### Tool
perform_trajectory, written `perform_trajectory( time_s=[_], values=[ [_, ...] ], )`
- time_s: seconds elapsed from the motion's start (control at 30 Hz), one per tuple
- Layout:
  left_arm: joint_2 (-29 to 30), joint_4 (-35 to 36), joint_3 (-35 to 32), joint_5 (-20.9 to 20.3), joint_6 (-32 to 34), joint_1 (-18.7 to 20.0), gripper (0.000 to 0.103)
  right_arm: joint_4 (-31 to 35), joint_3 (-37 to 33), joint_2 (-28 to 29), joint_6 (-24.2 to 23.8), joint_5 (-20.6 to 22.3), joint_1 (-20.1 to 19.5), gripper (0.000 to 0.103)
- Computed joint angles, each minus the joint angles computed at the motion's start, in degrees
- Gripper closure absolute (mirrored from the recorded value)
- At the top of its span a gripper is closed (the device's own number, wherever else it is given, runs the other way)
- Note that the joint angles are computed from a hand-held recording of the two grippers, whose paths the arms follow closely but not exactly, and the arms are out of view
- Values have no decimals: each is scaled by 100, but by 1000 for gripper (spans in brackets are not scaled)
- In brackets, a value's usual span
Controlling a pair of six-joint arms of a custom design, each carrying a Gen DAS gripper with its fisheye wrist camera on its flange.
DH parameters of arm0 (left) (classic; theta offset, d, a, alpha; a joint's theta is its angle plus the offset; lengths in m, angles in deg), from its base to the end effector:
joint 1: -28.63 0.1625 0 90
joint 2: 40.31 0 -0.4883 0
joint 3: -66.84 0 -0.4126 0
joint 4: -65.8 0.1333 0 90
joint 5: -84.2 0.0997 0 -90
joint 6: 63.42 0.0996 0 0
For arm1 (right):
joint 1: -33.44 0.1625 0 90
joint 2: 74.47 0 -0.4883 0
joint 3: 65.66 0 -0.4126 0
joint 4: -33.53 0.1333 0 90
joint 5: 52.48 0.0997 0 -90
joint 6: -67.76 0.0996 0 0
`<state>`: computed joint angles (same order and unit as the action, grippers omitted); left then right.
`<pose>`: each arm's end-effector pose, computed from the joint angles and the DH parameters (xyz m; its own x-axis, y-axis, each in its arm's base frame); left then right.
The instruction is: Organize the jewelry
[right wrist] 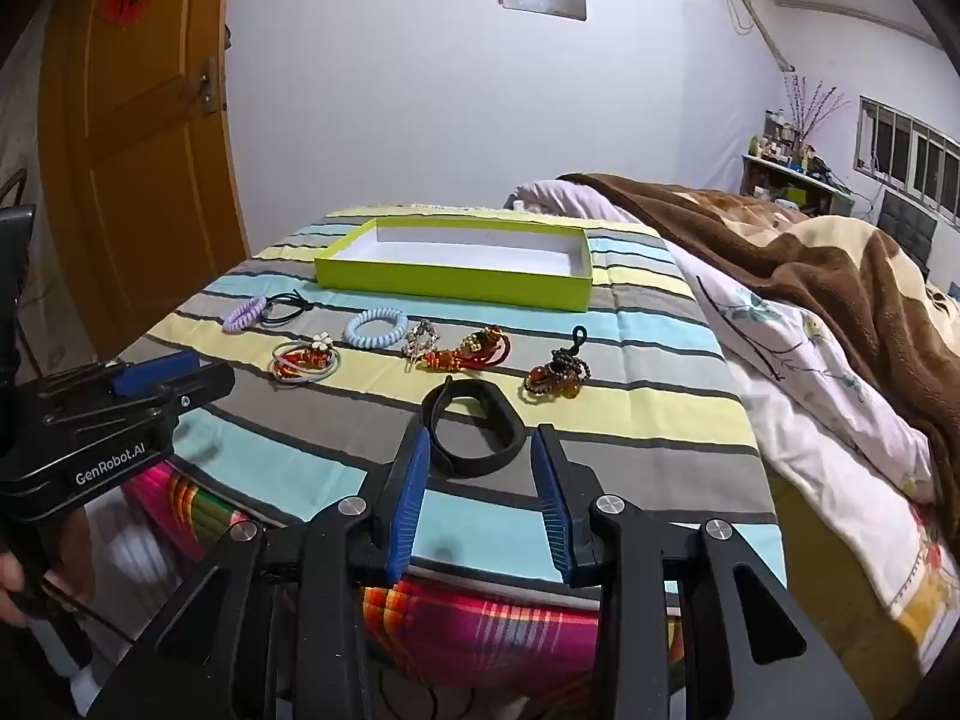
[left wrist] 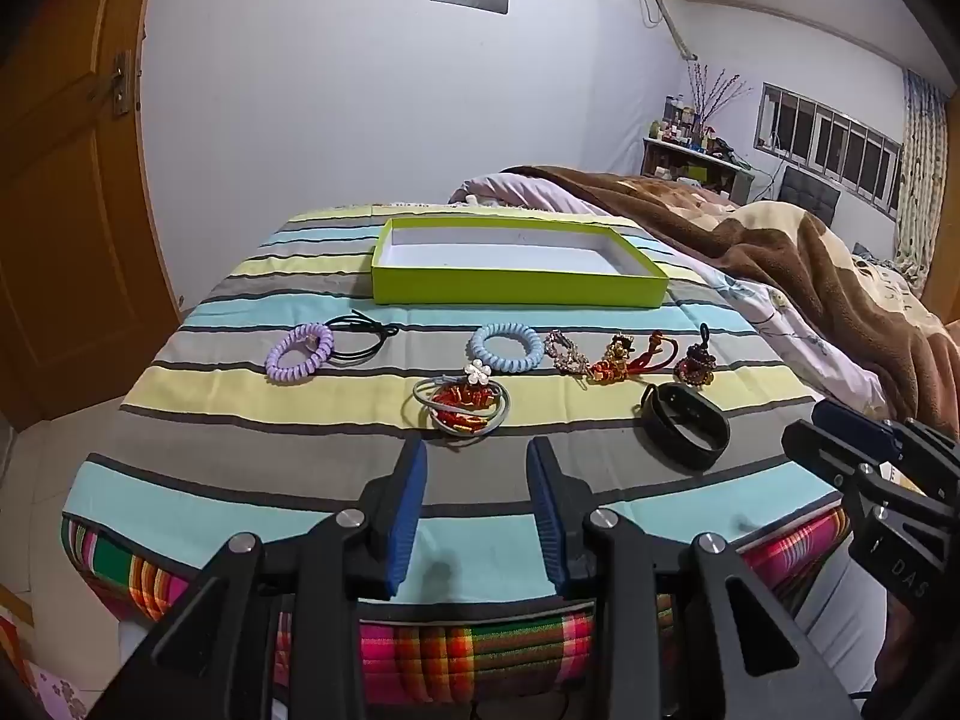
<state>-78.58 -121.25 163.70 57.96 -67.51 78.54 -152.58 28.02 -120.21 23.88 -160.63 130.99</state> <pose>-0.2830 -0.6818 0.1403 -0.7317 -0.1844 -0.6562 0.4532 0.5874 -0.6705 0.2005 -0.7342 0.2170 -0.6402 -0.3824 0.6662 -0.7373 0.5495 -0.3931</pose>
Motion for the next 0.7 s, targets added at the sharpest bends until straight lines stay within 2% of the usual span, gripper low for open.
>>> perform_trajectory(
  time_s=[0.27,0.7],
  values=[
    [102,-486,51,202,240,-65,67,-20,26,-36,-12,0,7,67],
    [-12,-544,138,106,189,-2,67,-251,106,-10,-60,44,17,67]
  ],
)
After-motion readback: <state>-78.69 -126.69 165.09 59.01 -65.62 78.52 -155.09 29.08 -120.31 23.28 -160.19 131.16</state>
